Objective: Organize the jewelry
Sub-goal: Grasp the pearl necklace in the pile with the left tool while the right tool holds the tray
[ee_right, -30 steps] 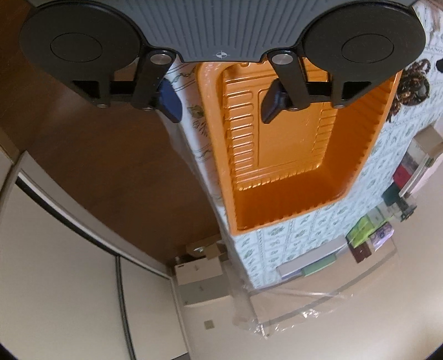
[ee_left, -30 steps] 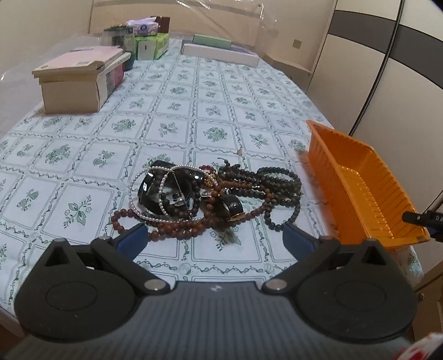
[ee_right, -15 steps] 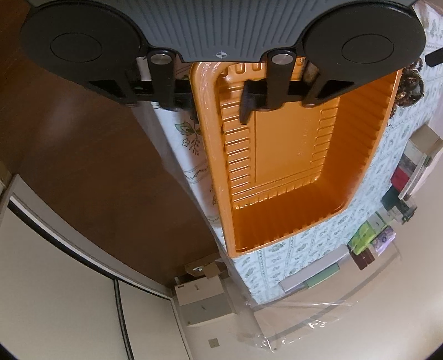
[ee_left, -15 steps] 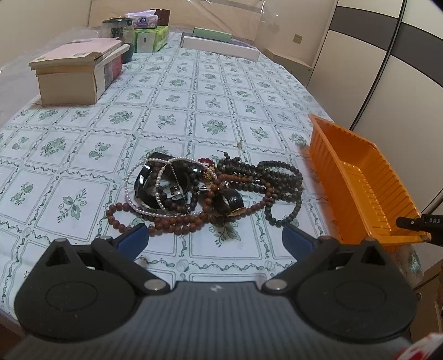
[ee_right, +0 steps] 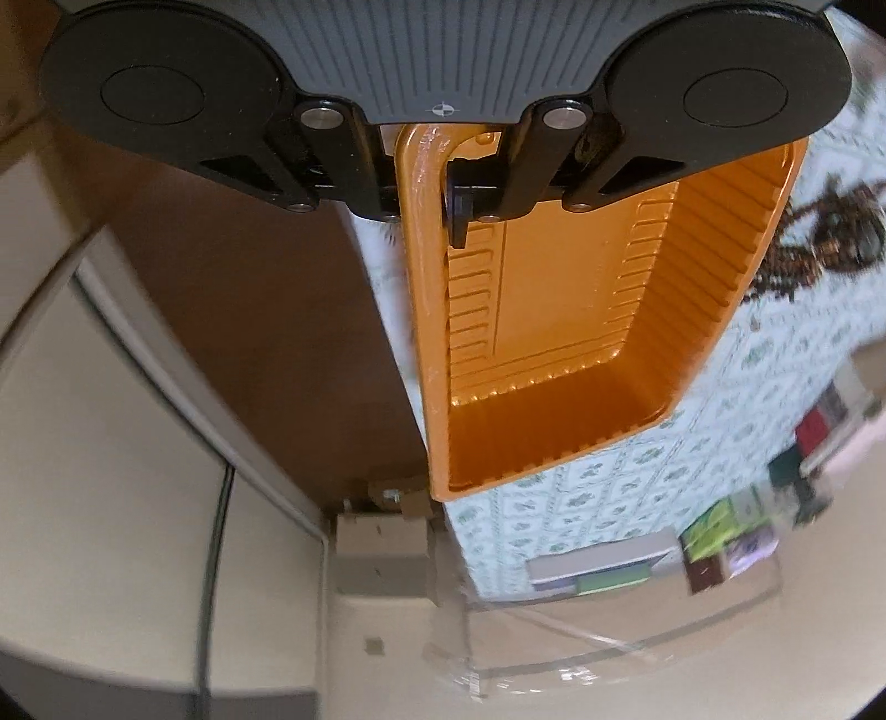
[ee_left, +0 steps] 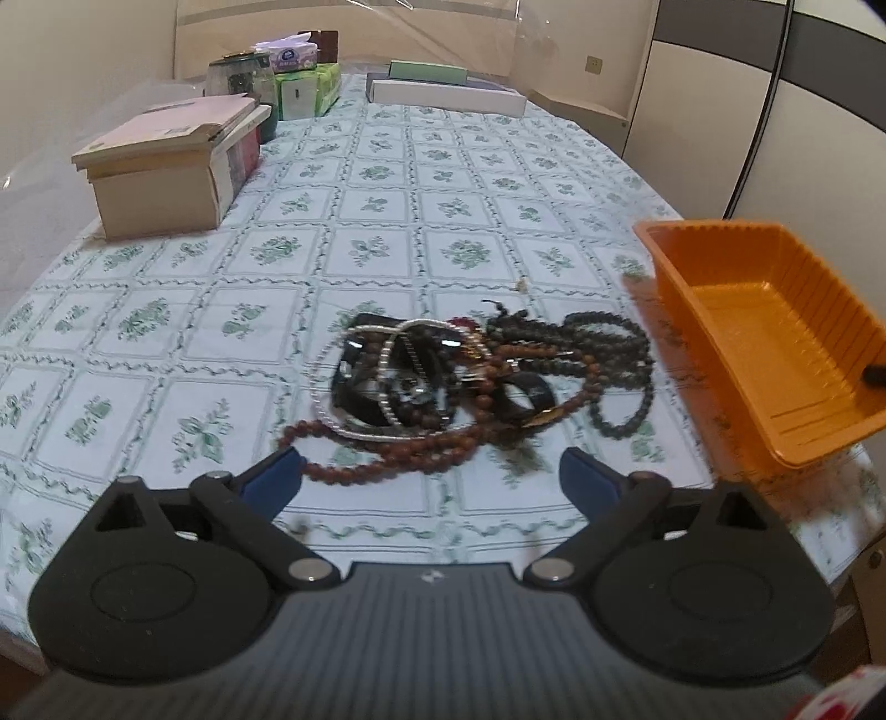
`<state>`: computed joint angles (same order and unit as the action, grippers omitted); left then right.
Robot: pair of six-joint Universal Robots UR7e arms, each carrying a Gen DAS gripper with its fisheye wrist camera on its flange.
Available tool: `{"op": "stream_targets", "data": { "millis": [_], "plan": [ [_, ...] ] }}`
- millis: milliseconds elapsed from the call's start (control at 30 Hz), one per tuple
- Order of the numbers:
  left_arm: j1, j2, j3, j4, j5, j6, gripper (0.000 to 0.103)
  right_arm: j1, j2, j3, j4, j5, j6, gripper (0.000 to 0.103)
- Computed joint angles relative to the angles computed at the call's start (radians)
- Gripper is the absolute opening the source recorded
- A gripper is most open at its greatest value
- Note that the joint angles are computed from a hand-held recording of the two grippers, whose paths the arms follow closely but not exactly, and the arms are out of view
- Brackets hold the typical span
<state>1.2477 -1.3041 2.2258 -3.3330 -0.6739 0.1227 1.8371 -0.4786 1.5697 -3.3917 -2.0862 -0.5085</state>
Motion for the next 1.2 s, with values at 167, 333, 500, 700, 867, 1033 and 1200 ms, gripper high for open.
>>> {"op": "stream_targets", "data": {
  "millis": [167, 333, 500, 700, 867, 1033, 1200],
  "plan": [
    [0.031, -0.017, -0.014, -0.002, -0.031, 0.070, 0.090, 0.047, 0.044, -0.037, -0.049, -0.075, -0.155, 0.003],
    [0.051, -0.011, -0.042, -0.031, -0.065, 0.181, 0.085, 0.058, 0.060, -0.054, -0.048, -0.096, -0.177, 0.003],
    [0.074, 0.016, -0.090, -0.051, -0.070, 0.261, 0.065, 0.064, 0.068, -0.062, -0.054, -0.115, -0.191, 0.003],
    [0.127, 0.002, -0.137, 0.017, -0.109, 0.304, 0.051, 0.066, 0.075, -0.072, -0.047, -0.126, -0.193, 0.003],
    [0.176, -0.009, -0.167, 0.094, -0.134, 0.308, 0.033, 0.061, 0.078, -0.072, -0.047, -0.128, -0.188, 0.003],
    [0.225, -0.010, -0.208, 0.189, -0.237, 0.240, 0.032, 0.061, 0.083, -0.078, -0.047, -0.135, -0.188, 0.004],
    [0.238, 0.003, -0.228, 0.209, -0.252, 0.228, 0.012, 0.057, 0.086, -0.077, -0.051, -0.141, -0.185, 0.004]
  ]
}}
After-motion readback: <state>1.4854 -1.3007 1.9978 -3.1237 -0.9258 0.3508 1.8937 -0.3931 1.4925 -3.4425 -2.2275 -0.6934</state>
